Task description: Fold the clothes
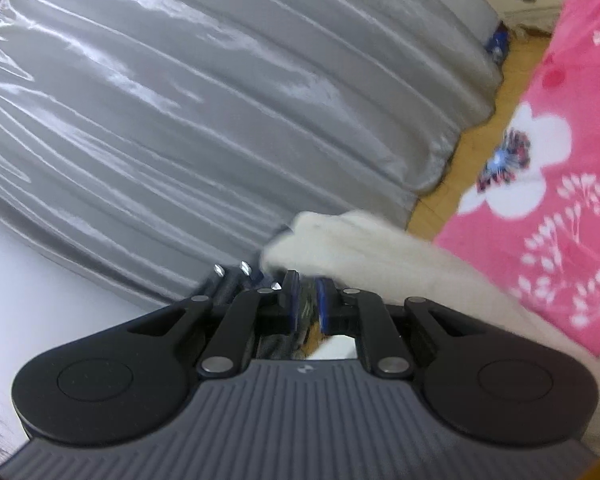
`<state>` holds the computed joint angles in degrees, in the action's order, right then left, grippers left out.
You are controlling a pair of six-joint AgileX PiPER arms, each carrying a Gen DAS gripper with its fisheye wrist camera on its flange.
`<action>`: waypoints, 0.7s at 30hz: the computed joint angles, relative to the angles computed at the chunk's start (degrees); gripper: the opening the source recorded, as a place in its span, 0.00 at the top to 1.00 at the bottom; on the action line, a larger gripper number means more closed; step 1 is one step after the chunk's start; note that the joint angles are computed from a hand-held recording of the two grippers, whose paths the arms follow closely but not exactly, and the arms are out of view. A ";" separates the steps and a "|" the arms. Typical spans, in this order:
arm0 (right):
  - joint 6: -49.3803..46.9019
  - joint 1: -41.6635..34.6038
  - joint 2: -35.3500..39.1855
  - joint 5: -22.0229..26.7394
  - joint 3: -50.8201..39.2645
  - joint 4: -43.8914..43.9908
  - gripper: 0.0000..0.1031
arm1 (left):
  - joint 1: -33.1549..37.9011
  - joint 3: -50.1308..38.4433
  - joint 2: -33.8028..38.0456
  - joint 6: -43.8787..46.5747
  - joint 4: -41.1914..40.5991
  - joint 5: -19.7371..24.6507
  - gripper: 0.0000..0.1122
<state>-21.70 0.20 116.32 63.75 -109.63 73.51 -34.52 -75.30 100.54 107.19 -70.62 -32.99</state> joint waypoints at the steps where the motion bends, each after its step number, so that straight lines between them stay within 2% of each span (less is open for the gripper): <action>1: -0.74 -0.04 0.80 -0.40 -0.33 1.20 0.92 | 0.73 -1.49 1.54 -0.65 2.22 -0.38 0.89; 6: -2.50 -1.03 4.58 -2.09 -1.53 4.97 0.90 | 4.33 -2.93 8.98 -6.42 19.14 -4.70 0.90; 9: -3.15 -3.24 5.39 -1.04 -0.36 4.70 0.89 | 6.77 -2.12 12.16 -7.88 25.37 -6.24 0.90; 12: -4.85 -5.93 4.54 -1.13 3.81 3.22 0.89 | 10.22 4.55 12.32 -12.34 37.95 -8.80 0.90; 13: -5.39 -6.82 4.38 -1.17 5.39 2.88 0.89 | 11.63 6.99 11.68 -12.06 40.67 -8.14 0.90; 17: -6.42 -10.16 4.50 -0.99 11.32 -0.61 0.89 | 16.78 14.98 7.87 -1.93 44.76 0.51 0.86; 19: -7.10 -11.37 4.64 -1.39 14.34 -2.93 0.89 | 19.13 18.34 6.85 4.52 46.11 0.76 0.82; 21: -6.98 -12.25 5.10 -1.47 16.07 -5.21 0.89 | 19.82 19.47 6.24 9.40 42.26 -0.72 0.81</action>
